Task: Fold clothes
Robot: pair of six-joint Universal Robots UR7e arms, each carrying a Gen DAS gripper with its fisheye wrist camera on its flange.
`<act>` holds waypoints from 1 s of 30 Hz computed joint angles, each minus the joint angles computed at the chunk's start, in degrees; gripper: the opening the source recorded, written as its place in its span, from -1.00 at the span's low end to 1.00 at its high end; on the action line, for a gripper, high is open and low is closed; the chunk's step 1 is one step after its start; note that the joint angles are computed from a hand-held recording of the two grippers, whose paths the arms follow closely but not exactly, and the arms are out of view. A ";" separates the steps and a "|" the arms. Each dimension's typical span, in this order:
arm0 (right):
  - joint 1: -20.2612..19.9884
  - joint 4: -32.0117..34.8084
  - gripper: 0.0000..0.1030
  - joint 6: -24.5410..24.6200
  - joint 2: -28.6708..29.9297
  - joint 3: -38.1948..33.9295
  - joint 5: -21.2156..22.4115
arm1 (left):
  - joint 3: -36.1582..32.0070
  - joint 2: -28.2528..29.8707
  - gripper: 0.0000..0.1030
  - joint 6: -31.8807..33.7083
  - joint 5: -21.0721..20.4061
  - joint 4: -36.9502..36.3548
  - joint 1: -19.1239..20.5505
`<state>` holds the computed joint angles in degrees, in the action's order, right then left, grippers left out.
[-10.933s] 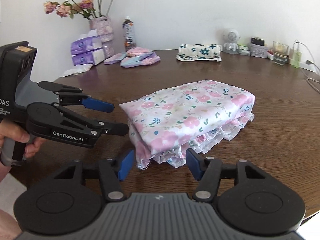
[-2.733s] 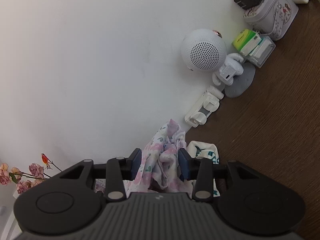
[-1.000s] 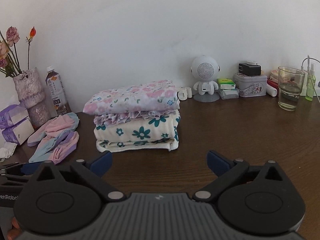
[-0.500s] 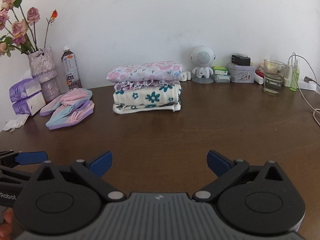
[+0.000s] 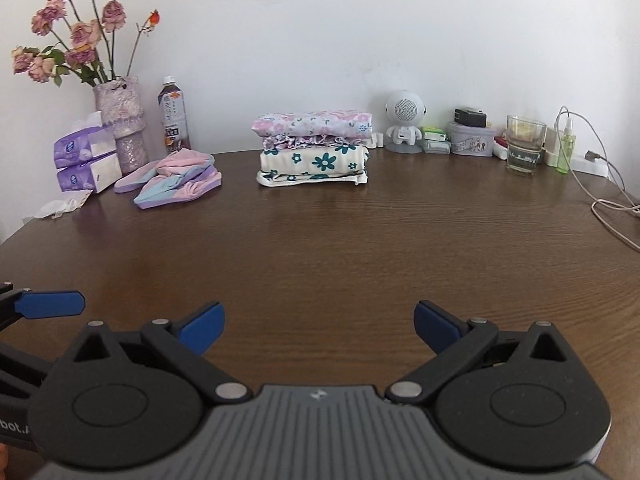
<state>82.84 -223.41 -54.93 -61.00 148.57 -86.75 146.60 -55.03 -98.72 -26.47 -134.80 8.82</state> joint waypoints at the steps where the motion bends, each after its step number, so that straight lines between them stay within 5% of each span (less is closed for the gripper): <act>1: -0.48 -1.18 0.99 -0.44 -0.06 1.01 0.49 | 0.09 0.17 1.00 -1.23 -0.55 0.81 -0.83; 15: -6.88 -17.37 0.99 -1.83 4.45 8.27 4.29 | 2.98 4.55 1.00 3.87 -2.81 -13.21 -2.75; 22: -8.22 -19.92 0.99 -2.91 5.97 8.86 5.90 | 1.69 4.76 1.00 -3.22 -2.44 -3.82 -5.13; 30: -7.52 -19.18 0.99 -1.39 5.56 8.91 3.85 | 2.67 4.97 1.00 -0.28 -2.87 -9.06 -4.31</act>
<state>75.31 -242.59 -56.32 -55.44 157.47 -82.90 149.28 -50.06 -99.00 -29.34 -143.86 4.51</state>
